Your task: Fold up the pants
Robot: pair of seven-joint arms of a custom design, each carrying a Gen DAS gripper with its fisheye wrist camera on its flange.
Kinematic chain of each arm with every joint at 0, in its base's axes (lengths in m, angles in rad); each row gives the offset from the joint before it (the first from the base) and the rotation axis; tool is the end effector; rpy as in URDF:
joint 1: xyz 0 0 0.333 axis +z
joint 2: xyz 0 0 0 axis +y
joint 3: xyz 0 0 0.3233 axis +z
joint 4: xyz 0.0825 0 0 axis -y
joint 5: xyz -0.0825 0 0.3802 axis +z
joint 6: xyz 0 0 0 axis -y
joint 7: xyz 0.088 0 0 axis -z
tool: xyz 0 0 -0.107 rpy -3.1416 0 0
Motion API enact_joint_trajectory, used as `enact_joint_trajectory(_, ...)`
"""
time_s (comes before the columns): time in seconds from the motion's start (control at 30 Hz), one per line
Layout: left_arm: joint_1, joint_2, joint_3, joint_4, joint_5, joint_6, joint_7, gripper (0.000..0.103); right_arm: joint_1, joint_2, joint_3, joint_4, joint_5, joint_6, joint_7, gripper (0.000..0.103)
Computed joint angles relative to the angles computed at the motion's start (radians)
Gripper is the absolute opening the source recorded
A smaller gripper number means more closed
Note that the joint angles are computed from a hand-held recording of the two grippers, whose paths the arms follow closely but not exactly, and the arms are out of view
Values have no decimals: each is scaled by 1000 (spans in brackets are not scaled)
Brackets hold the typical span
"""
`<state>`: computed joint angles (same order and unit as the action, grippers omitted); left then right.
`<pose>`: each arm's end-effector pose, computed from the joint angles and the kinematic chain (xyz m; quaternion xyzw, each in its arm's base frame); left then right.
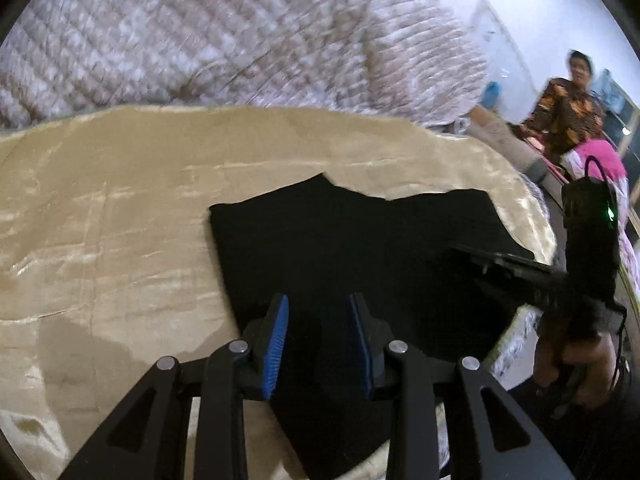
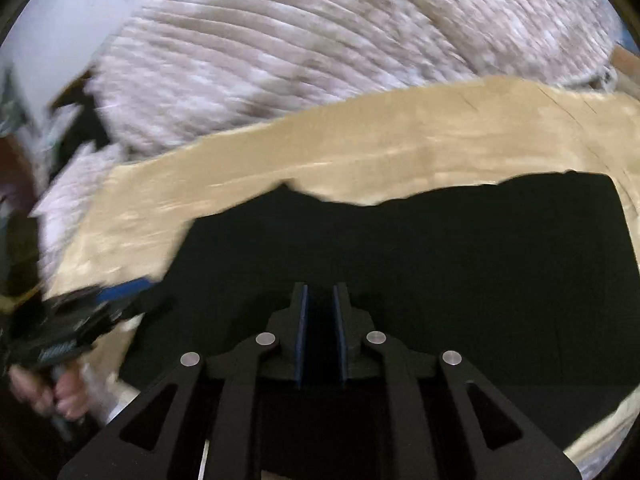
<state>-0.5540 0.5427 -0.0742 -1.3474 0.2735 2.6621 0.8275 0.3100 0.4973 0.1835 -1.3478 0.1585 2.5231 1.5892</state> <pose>0.6204 -0.4418 0.5110 -0.6360 0.6688 -0.3640 0.1251 0.6760 0.3237 0.5304 -0.7613 0.5466 -0.0804 0.3395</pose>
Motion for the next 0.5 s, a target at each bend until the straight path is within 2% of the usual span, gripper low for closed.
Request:
enact_joint_trajectory(0.07, -11, 14, -6, 16, 12, -47, 28, 33, 17, -52, -5, -86, -49, 34, -45, 17)
enact_joint_trajectory(0.1, -3, 16, -22, 7, -1, -41, 47, 33, 22, -62, -7, -119, -66, 32, -70, 17)
enact_joint_trajectory(0.13, -11, 13, -18, -4, 6, -34, 48, 33, 40, -53, -27, -117, -97, 14, -32, 17)
enact_joint_trajectory(0.2, -37, 2, 4, -17, 48, -37, 42, 33, 21, -65, -18, -143, -59, 42, -7, 17)
enact_joint_trajectory(0.23, -42, -4, 6, -23, 58, -39, 40, 33, 38, -74, -42, -146, -99, 36, 26, 17)
enact_joint_trajectory(0.27, -43, -14, 7, -38, 62, -28, 29, 33, 69, -94, -85, -170, -197, 51, 83, 17)
enact_joint_trajectory(0.3, -39, -23, 4, -52, 62, -16, 22, 33, 73, -112, -92, -195, -225, 79, 102, 17)
enact_joint_trajectory(0.33, -35, -32, 0, -65, 58, -6, 19, 33, 48, -129, -65, -219, -183, 106, 81, 17)
enact_joint_trajectory(0.37, -33, -34, -3, -68, 57, -6, 18, 33, 0, -146, -10, -245, -81, 139, 15, 17)
enact_joint_trajectory(0.4, -34, -34, -4, -72, 58, -6, 16, 33, -16, -159, 10, -263, -49, 151, -11, 17)
enact_joint_trajectory(0.47, -50, -29, 2, -70, 80, -21, 12, 33, 3, -170, -6, -280, -83, 117, -15, 17)
enact_joint_trajectory(0.5, -65, -29, 15, -70, 106, -27, -1, 33, 24, -156, -23, -259, -120, 66, 7, 17)
